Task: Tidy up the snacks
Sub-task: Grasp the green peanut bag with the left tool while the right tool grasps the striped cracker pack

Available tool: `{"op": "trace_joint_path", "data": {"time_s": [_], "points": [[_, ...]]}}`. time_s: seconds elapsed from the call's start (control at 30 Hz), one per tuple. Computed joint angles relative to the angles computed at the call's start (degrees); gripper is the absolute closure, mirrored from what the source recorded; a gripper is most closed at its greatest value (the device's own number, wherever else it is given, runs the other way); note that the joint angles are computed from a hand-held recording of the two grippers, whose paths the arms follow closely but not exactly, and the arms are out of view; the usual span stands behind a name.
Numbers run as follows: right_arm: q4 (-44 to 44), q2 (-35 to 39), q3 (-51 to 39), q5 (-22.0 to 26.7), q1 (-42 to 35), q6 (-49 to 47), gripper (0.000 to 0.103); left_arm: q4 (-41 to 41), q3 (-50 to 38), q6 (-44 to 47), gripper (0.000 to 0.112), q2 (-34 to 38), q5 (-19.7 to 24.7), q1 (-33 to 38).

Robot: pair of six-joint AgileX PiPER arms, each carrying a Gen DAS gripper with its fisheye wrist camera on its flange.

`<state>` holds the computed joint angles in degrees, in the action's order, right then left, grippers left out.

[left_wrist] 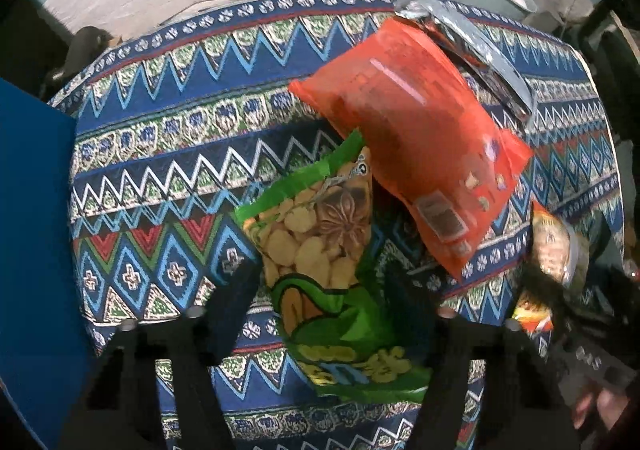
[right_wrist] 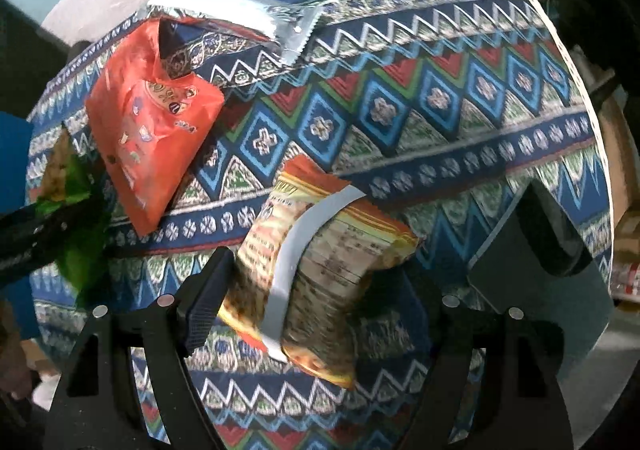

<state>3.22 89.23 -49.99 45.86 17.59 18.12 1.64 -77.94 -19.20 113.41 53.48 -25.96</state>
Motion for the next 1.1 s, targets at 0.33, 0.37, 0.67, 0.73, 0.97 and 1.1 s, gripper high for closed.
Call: {"op": "trace_joint_path", "data": {"time_s": [0.33,0.37,0.67,0.73,0.97,1.1], "points": [[-10.3,4.7,-3.4,-0.5,10.8,6.4,0.039,1.6,9.0,1.1,0.065,-5.2,-3.8,-1.5],[-9.1,4.3,-3.0,-1.0,9.9,4.4,0.049,1.7,9.0,1.1,0.065,-5.4,-3.4,-1.5],[-12.1,0.1,-2.8,1.9,14.2,6.4,0.061,3.4,16.4,-0.2,0.067,-13.1,-4.5,-2.4],[-11.4,-2.9,-3.3,4.3,12.9,5.0,0.061,4.1,17.6,-0.9,0.068,-15.5,-4.6,-2.6],[-12.9,-8.0,-6.4,8.1,13.5,5.4,0.062,8.3,20.4,-3.1,0.068,-24.7,-3.3,-4.6],[-13.1,-10.0,-9.2,10.8,14.7,4.3,0.062,13.6,19.2,-6.3,0.068,-26.4,-1.1,-7.5]]}}
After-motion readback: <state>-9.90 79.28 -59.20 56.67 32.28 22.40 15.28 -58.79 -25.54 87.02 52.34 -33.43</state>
